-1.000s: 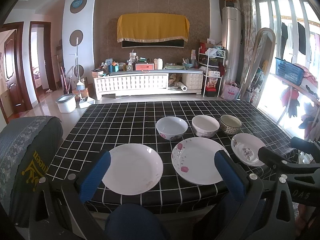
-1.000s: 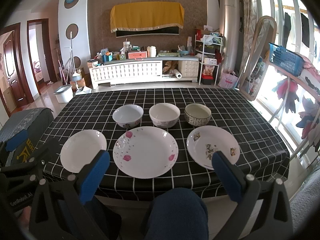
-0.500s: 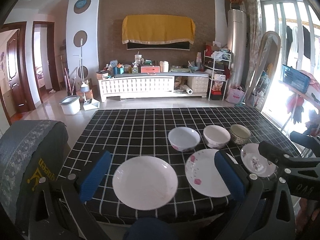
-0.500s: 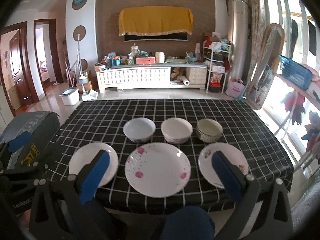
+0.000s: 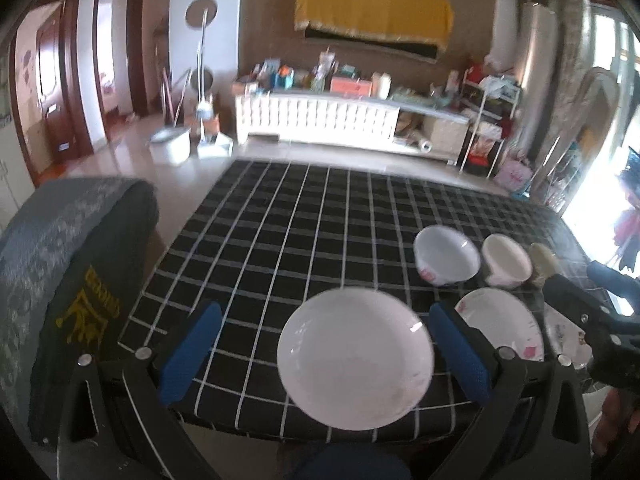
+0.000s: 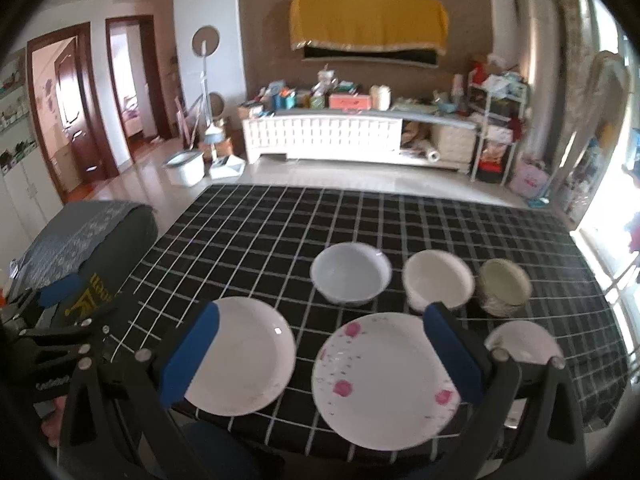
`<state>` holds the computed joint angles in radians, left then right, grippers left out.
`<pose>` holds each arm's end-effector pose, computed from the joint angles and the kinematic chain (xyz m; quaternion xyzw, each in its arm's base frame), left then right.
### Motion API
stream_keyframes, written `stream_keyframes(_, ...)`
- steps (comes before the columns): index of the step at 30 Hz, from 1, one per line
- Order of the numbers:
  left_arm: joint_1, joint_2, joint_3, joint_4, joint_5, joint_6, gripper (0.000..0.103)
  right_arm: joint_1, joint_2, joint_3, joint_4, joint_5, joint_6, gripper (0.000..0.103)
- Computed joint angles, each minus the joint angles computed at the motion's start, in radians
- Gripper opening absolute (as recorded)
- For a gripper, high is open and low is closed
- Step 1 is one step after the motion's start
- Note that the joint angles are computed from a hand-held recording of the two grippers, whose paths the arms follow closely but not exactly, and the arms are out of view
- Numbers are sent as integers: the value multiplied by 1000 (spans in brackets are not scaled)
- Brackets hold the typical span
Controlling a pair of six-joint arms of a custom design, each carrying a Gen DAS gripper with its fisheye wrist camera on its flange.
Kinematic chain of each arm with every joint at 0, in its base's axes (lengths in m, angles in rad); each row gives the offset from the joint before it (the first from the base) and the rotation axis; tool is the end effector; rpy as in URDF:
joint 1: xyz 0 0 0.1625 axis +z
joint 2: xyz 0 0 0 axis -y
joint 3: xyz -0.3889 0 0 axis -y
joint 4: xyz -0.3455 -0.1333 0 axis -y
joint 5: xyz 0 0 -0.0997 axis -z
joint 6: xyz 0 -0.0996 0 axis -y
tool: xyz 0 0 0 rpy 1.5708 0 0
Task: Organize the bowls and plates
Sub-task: 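Grasp the rim of the plain white plate with the left tool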
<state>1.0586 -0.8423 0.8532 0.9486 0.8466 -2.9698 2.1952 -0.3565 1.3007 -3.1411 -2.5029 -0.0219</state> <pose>-0.1035 -0.5907 0.3306 0.1987 0.8759 -0.3346 0.2853 0.4423 -0.5226 0.0287 0.1387 -0.8499 0.3896 0.3266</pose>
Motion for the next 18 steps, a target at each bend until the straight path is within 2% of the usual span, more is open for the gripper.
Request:
stream_keyframes(2,25,44,-54,58,7,-25,103,-24,11,-13,46,40,10,100)
stream_keyframes(4,51,98,-122,120,10,-45,103,-41,32,-40,104,49,31,94)
stream_keyframes(6,75,147,-187,184,19,-72,102,-61,48,-63,160,74,51,84)
stream_keyframes(12,146,305,-424,369,38,-139,82,-119,90,-119,313,143,102,71)
stream_keyframes(15,171,375,-541,456,37,-167,81,-137,108,-148,366,150,113,65)
stream_keyframes(17,177,415,-596,494,10,-158,80,-149,112,-160,405,158,139,62)
stream_keyframes(18,179,426,-612,507,7,-152,77,-152,108,-159,421,161,152,60)
